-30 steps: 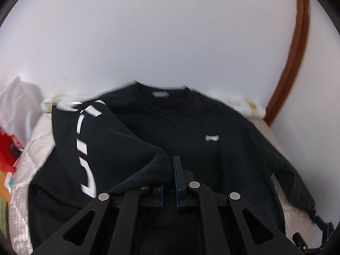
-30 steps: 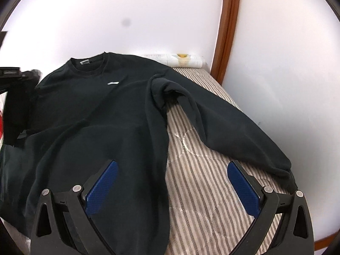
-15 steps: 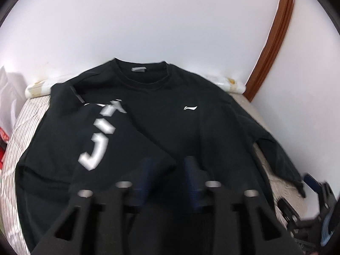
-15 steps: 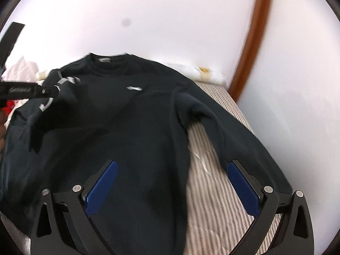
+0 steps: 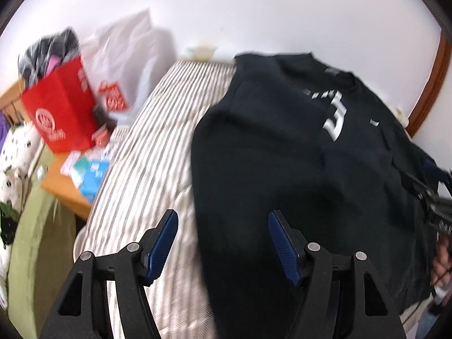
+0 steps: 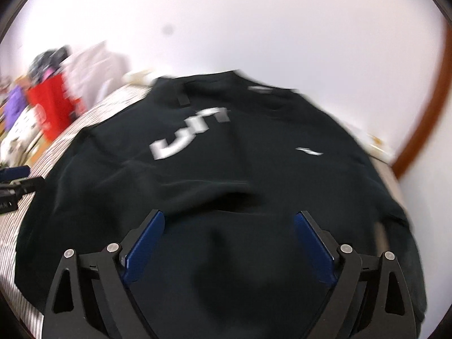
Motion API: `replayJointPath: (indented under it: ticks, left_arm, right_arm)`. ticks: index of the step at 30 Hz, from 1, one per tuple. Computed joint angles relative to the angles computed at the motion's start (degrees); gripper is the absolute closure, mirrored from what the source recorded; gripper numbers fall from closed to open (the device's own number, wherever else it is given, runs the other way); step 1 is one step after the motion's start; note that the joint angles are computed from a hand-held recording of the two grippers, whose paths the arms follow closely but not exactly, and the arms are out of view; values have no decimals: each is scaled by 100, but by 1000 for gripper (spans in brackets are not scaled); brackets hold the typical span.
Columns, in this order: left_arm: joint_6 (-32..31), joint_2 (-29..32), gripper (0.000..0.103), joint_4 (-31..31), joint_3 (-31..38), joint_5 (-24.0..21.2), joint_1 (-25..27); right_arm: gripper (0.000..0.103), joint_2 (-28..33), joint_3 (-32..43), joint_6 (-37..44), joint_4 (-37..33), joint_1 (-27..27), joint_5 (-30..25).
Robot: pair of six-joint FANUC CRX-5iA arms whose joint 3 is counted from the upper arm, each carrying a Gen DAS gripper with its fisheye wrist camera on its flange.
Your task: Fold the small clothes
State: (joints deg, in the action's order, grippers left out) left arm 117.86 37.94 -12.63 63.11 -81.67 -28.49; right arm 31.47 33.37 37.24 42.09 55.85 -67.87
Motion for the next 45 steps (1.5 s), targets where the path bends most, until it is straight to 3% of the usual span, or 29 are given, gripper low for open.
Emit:
replayJointPath:
  ticks: [5,8,12,13,15,17,18,20,28,30,32,38,45]
  left_arm:
    - [-39,-602,36,482,-1352,863,195]
    - [-93,-674,35,714,-1674,1221,258]
    - [-101,-553,35,787,-1624,1269,283]
    - [-58,-540,35,688,-1583,1244,240]
    - [-32,-425,35,461,-1340,1056,149]
    - [-15,-322,35,227,-1129,886,63]
    - [-20,-295,35,147,-1076,843,32]
    - [-40,-263,35,4,-1009,790,-22]
    - [-15,-197,34,-146,-884,695,-69]
    - [9,-175,34,-174,-845,664,-88]
    - [27,-173,34,-158,-848,672,-80]
    - [37,-114,33,-175,-744,594,-82]
    - [32,-84,33,-147,-695,529,-70]
  right_arm:
    - [11,689,1026,811,-546,49,58]
    - [11,982,1487,1153,-897,47,-2]
    - [11,1846,2637,1594,-624,98,-699]
    - [11,2209,3217,1808,-560,88,-1005]
    - [14,2509,3657,1963,-428,67,-1240]
    - [48,2187,3137,1738,-438,22,-902]
    - [55,2048,2961,1695,-468,-9,-815]
    - [88,1490,2144,1309,-417,-88,-305]
    - [90,-344,-348,-1063,585,-646,583]
    - [90,-624,-653,-1430,550,-856,570]
    - [97,-814,-884,-1647,465,-1027,569]
    - [97,-1117,-1422,-2085,102,-1368,544]
    - [97,-1309,-1749,-2314,192,-1412,588]
